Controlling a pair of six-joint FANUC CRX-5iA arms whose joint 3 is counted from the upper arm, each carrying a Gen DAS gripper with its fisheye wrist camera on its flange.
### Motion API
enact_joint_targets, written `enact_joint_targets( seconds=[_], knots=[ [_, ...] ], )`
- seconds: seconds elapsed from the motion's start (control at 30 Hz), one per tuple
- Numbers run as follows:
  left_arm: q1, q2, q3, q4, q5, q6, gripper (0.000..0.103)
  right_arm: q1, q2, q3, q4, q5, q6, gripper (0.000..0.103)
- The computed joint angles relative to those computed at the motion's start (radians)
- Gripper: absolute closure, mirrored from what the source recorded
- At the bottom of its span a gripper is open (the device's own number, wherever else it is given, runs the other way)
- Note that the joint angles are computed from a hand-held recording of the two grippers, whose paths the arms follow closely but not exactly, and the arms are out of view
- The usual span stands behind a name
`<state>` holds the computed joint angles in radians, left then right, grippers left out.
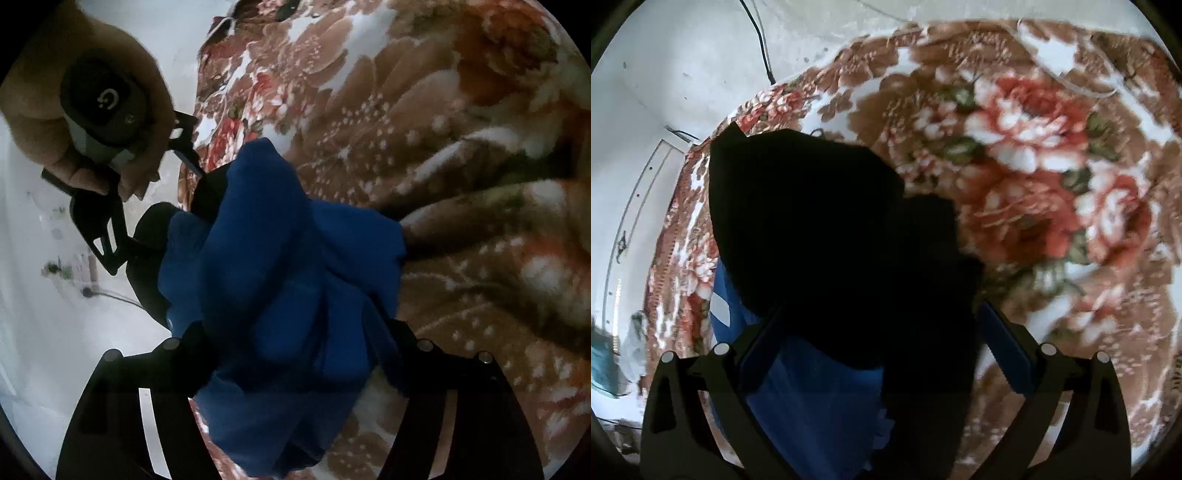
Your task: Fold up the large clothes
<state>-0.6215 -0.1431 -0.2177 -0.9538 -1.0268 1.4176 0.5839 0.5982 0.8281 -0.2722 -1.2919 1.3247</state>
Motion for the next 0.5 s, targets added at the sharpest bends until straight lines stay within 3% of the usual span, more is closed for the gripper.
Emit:
enact_joint_targets(
  seconds=[0.03, 0.07, 0.1, 0.2, 0.27, 0.33, 0.5],
  knots=[
    [0.009, -0.001, 0.005, 0.016, 0.002, -0.002, 0.031, -0.002, 0.003, 0.005, -0.016, -0.001, 0.007, 0.011],
    [0.019, 0.006, 0.008, 0.024, 0.011, -0.001, 0.029, -0.007, 0.011, 0.020, -0.040, -0.016, 0.022, 0.032],
    [0.030, 0.010, 0.013, 0.040, 0.022, -0.005, 0.029, -0.009, 0.019, 0.032, -0.049, -0.031, 0.025, 0.060],
    [0.063, 0.001, 0.016, 0.089, 0.057, -0.031, 0.027, -0.014, 0.032, 0.045, -0.051, -0.044, 0.024, 0.082],
    [0.084, -0.022, 0.001, 0.122, 0.092, -0.045, 0.027, -0.035, 0.030, 0.042, -0.094, -0.039, 0.028, 0.090],
    [0.126, -0.065, -0.025, 0.198, 0.142, -0.081, 0.026, -0.048, 0.018, 0.032, -0.110, -0.034, 0.046, 0.092],
    [0.415, -0.262, -0.138, 0.671, 0.288, -0.354, 0.022, -0.063, 0.004, 0.046, -0.090, -0.085, 0.101, 0.093]
  ],
)
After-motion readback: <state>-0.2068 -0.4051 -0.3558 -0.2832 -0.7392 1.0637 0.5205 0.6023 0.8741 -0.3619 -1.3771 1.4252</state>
